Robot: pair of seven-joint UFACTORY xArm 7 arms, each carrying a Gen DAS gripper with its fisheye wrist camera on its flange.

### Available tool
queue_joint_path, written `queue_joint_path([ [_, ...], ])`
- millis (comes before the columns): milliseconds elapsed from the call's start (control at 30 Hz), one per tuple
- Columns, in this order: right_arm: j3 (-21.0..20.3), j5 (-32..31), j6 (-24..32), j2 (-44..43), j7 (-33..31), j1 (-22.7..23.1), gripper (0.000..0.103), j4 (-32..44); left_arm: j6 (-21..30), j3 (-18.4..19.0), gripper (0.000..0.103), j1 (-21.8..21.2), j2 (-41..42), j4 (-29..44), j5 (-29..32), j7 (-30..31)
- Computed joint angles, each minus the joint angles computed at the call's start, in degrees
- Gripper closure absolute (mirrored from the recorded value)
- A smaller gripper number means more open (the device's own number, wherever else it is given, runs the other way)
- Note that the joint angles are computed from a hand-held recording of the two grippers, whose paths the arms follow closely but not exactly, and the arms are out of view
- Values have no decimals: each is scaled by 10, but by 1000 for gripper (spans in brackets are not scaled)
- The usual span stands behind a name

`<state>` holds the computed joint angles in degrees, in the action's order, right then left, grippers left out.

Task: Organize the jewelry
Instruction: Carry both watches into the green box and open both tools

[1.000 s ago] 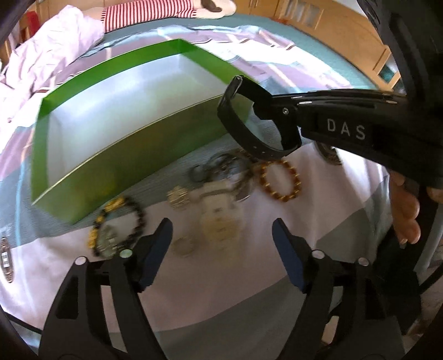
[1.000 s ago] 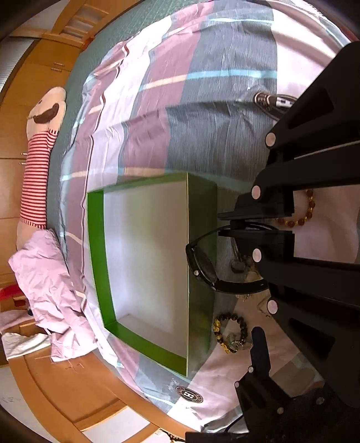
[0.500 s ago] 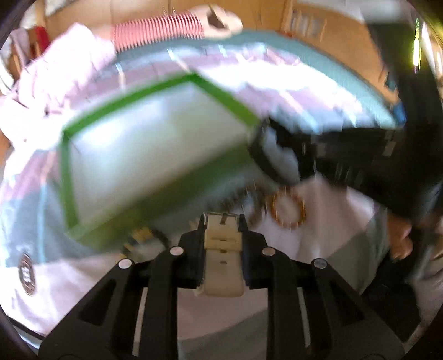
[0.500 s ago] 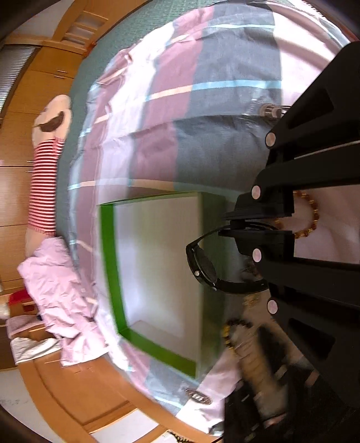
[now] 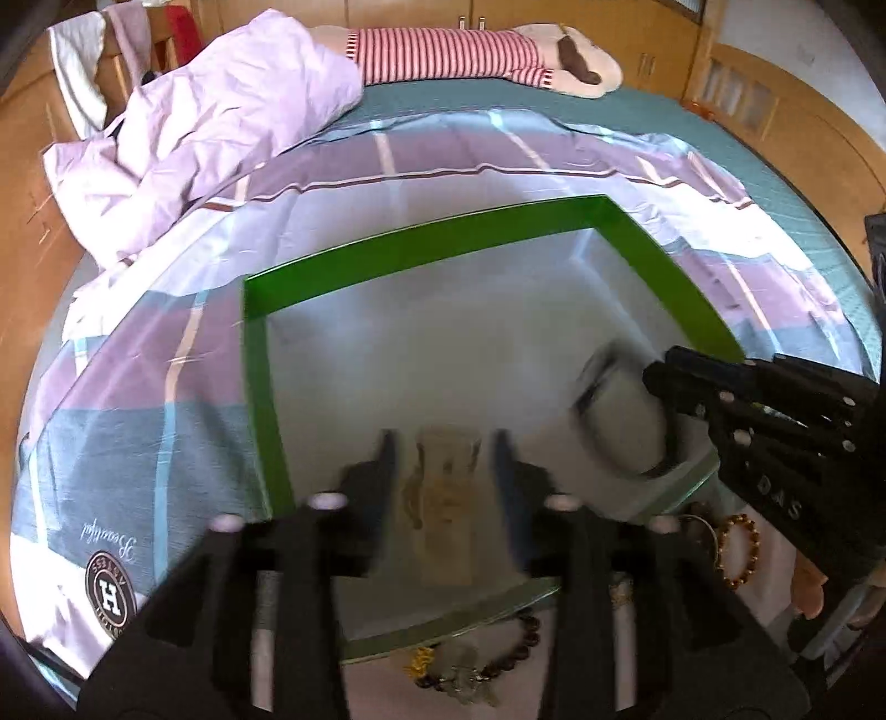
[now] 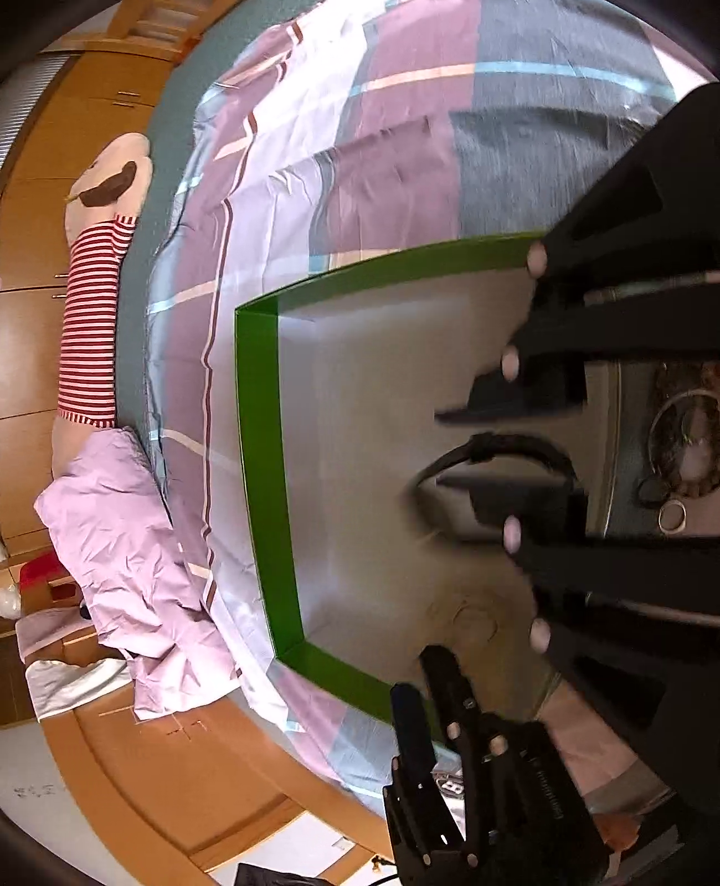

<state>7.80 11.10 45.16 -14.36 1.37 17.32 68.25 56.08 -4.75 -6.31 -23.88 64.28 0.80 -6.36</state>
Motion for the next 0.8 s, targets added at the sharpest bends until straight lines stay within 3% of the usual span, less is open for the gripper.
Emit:
queue_joint_path([
  [33,-3,11,-1,-8,-6,3,55,-2,-1,4,53,-1,-13,-6,-4,3],
  [67,-7,19,-4,-21,-12,5,51,-6,-2,8,50,-5,-22,-6,-15,9],
  [267,-32,41,61,-105,-25,-4,51,-32,63,24,48,-25,-87,-16,-64,46],
  [433,-33,12,137,-151,-26,-24,51,-76,114,4,48,-27,-134,-54,-60,48],
  [500,-30,7,154,-159,-24,-27,57,-96,135,-3,48,-20,-133,-66,-58,27],
  [567,-25,2,160,-158,-40,-22,71,-111,154,-11,48,-14,-127,-76,-51,3],
  [700,-7,-20,155,-157,-49,-16,76,-130,172,-14,49,-10,-116,-86,-41,-28],
  [800,11,-47,163,-142,-52,-13,86,-127,171,-10,46,-10,-117,-89,-38,-37],
])
